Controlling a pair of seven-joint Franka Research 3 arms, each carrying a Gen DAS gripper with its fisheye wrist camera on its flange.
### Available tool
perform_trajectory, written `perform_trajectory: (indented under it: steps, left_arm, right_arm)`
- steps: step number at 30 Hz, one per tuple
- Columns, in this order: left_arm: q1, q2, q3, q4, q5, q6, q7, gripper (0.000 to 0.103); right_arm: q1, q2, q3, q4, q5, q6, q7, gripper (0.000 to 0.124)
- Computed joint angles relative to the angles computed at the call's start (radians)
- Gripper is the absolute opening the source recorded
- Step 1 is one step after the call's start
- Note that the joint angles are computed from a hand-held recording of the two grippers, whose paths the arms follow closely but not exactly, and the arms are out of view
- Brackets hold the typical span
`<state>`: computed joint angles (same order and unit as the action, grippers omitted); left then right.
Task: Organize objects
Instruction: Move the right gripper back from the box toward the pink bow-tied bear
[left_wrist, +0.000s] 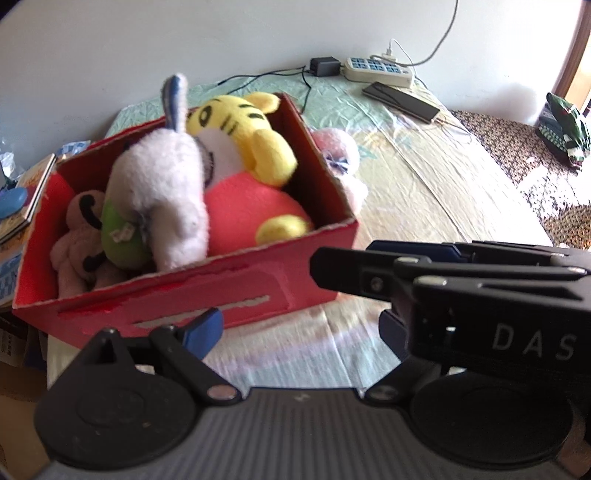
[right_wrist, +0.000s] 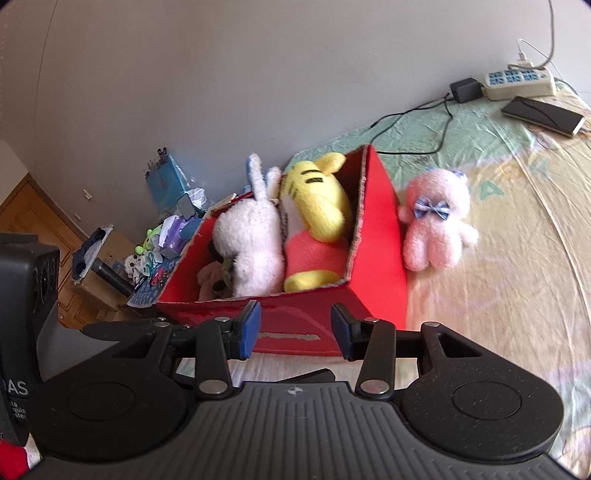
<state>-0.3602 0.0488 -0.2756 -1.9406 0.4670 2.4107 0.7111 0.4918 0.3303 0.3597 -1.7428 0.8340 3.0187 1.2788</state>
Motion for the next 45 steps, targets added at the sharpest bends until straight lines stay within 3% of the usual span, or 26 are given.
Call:
perform_trajectory:
  steps: [8, 17, 27, 45]
  left_arm:
    - [-0.024, 0.080, -0.008, 0.065, -0.023, -0.017, 0.068, 0.093]
    - [-0.061, 0.198, -0.003, 0.181, -0.049, -0.040, 0.135, 0.094]
    - [-0.117, 0.331, 0.017, 0.347, -0.042, -0.112, 0.146, 0.094]
    - [-0.205, 0.510, 0.068, 0.583, -0.014, -0.244, 0.051, 0.094]
  right_arm:
    - [0.029, -0.042, -0.067, -0.078, -0.071, 0.015, 0.151, 0.046]
    - [-0.008, -0.064, -0.075, -0.132, -0.097, -0.006, 0.217, 0.046]
    - [-0.068, -0.049, -0.082, -0.113, -0.045, -0.099, 0.147, 0.046]
    - [-0.149, 0.034, -0.110, 0.000, 0.033, -0.308, 0.010, 0.046]
